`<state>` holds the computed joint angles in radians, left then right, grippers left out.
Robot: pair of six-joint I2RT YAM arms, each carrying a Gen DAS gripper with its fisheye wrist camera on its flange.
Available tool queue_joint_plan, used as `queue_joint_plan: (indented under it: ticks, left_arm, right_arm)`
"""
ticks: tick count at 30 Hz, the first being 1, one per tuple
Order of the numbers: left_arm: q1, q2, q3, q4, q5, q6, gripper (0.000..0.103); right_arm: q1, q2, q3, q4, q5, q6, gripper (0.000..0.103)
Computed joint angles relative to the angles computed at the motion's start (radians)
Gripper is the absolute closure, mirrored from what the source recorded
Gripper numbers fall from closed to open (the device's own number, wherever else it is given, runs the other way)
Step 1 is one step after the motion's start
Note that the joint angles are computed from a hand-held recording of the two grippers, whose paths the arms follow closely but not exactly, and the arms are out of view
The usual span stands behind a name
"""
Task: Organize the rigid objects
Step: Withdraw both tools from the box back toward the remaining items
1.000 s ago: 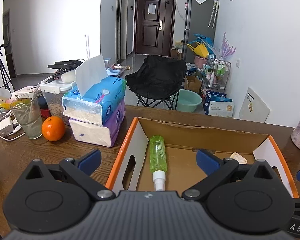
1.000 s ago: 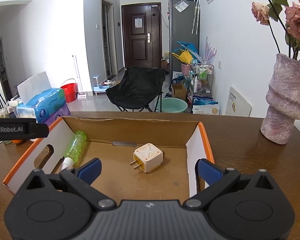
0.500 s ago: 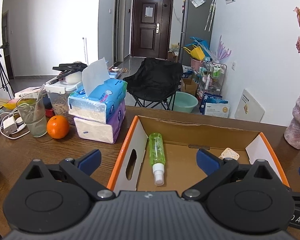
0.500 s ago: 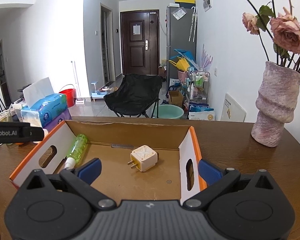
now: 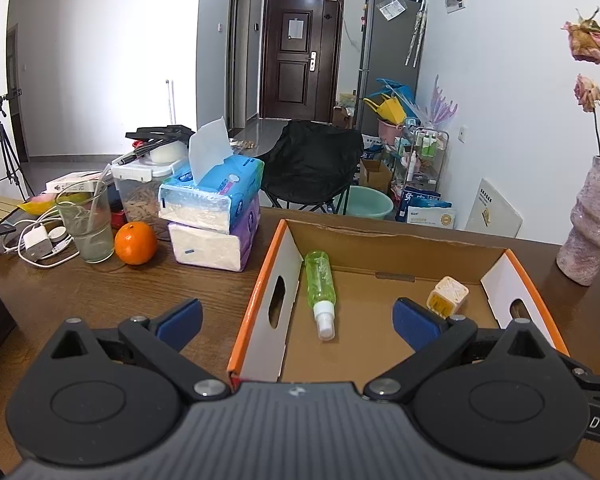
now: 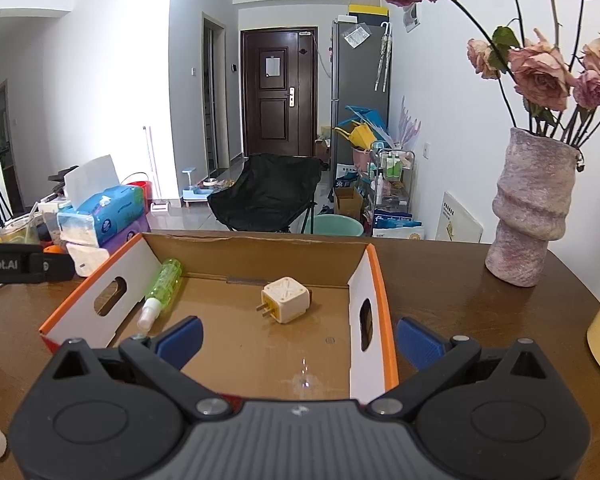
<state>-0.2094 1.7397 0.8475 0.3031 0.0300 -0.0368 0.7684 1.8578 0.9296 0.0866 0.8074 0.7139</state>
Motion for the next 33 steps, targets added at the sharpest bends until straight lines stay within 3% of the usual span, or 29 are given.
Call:
queue_joint_plan:
  ticks: [18,33]
  left_arm:
    - [0.019,-0.233,-0.222,-0.005,0.037,0.043,0.0]
    - [0.017,-0.457,-0.405,-0.081,0.062,0.076,0.0]
  right_arm:
    - [0.153,-0.079,-0.047,-0.178,0.109,0.192,0.0]
    - [0.337,-0.101,-0.048,-0.451,0.195,0.492,0.0]
